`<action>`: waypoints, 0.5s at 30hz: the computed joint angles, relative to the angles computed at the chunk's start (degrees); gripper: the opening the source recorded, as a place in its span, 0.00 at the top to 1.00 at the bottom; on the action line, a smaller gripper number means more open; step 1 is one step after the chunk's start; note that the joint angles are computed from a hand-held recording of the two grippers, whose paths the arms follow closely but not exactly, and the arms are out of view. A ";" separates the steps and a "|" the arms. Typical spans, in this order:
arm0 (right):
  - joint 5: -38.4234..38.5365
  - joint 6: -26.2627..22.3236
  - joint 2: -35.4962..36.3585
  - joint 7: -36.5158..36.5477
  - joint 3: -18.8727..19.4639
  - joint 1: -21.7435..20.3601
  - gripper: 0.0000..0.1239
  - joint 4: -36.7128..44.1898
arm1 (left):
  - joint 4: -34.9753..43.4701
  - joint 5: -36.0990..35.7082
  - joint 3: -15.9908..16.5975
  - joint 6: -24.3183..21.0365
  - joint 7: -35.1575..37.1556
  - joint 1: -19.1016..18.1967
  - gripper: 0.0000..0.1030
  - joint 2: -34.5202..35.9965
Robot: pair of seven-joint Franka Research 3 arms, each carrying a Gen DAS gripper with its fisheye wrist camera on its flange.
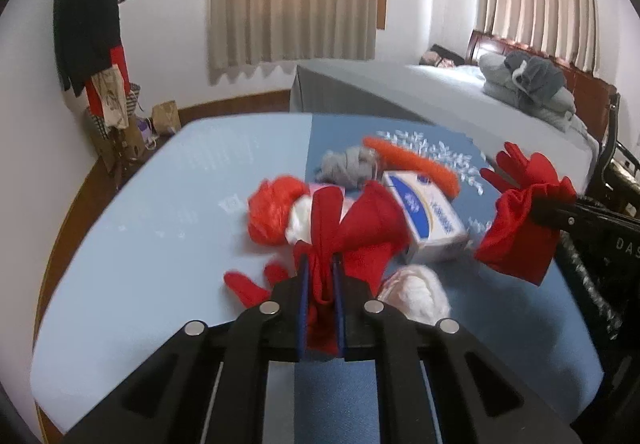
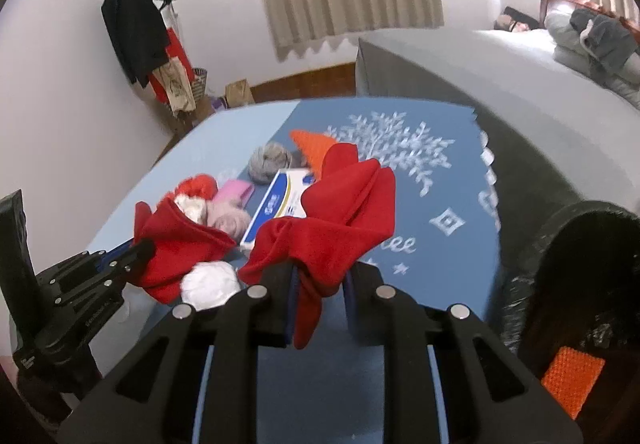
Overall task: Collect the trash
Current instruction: 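Grasp a red glove with each gripper from the pile, then carry both red gloves over the trash bin and release them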
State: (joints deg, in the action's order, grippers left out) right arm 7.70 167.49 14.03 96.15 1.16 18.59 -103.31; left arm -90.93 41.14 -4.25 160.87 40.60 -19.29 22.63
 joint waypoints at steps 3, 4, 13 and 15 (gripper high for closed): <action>-0.37 1.37 -1.63 0.62 -0.48 -0.03 0.85 -1.32 | 0.20 1.82 0.81 1.11 -1.67 -0.78 0.90 -0.80; -0.63 1.85 -2.18 0.88 -0.65 -0.04 0.85 -1.75 | 0.39 2.07 0.78 1.35 -1.86 -0.79 0.90 -0.89; -4.07 4.21 -5.74 4.24 -1.75 -0.43 0.85 -4.61 | 2.27 4.18 0.76 4.22 -2.84 -1.49 0.90 -1.40; -5.03 4.70 -6.67 5.10 -1.94 -0.69 0.85 -5.44 | 2.97 4.19 0.55 4.70 -2.52 -1.68 0.90 -1.19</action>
State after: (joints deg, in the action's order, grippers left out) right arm 2.67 172.20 7.35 101.25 -0.79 17.90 -108.75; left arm -87.97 45.32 -3.70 165.56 38.08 -20.97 21.44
